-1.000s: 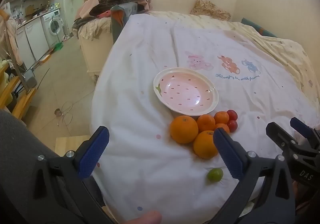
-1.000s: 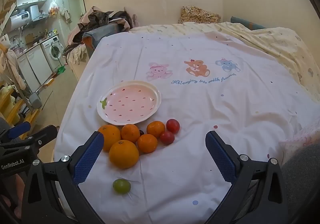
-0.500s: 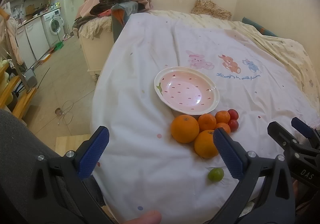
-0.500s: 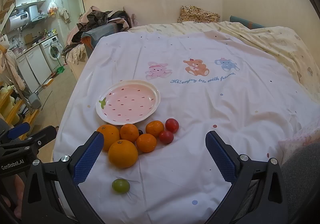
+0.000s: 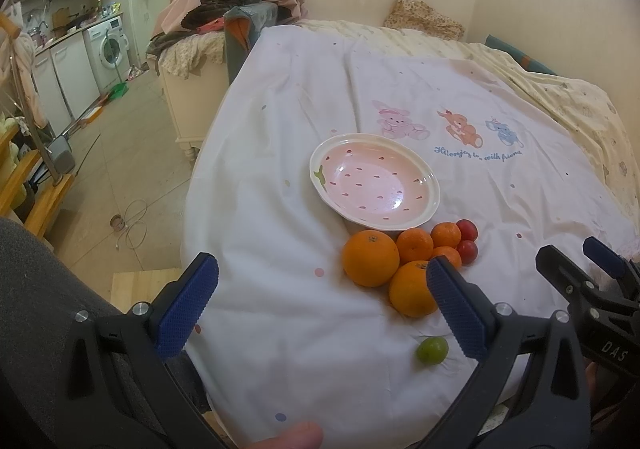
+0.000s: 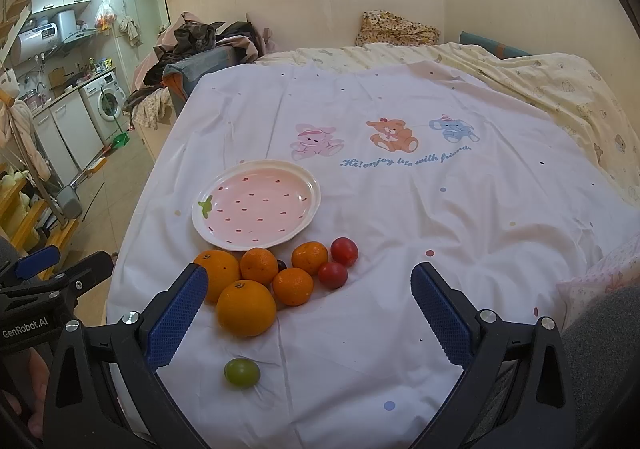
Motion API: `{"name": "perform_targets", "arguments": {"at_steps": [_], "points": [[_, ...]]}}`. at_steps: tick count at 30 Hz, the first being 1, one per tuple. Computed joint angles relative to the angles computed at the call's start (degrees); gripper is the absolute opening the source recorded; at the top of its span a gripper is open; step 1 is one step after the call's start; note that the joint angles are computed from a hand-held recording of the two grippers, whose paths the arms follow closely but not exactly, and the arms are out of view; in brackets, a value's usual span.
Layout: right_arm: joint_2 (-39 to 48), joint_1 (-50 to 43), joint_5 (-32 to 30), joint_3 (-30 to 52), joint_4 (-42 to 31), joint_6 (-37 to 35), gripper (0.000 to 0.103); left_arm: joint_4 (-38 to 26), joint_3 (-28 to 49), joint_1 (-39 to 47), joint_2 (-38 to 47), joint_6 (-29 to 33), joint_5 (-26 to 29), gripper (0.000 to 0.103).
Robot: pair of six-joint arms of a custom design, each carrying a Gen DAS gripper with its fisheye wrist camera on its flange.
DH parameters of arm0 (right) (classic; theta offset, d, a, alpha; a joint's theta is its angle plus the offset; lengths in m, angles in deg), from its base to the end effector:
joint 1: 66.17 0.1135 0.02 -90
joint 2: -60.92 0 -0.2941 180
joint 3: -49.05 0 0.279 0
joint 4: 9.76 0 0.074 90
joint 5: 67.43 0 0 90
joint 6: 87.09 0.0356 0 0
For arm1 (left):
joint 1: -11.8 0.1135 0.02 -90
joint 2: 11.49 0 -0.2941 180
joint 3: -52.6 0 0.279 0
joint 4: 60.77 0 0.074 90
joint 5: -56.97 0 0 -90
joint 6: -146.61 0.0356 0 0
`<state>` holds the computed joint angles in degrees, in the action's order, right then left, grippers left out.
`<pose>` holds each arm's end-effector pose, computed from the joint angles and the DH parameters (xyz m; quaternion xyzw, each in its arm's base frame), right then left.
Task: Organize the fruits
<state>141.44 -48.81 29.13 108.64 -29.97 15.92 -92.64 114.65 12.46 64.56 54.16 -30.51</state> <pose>0.3014 0.0900 0.2320 -0.0109 0.9092 0.0579 0.4121 0.2961 0.0018 0.2528 -0.0169 0.9264 -0.0262 0.3752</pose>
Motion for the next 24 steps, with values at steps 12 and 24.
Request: {"name": "perform_targets", "arguments": {"at_steps": [12, 24], "points": [[-0.19, 0.00, -0.01, -0.26, 0.12, -0.04, 0.103, -0.19, 0.14, 0.06, 0.01, 0.00, 0.08, 0.103], [-0.14, 0.22, 0.22, 0.16, -0.28, 0.19, 0.103, 0.38, -0.28, 0.31, 0.25, 0.07, 0.27, 0.103]]}}
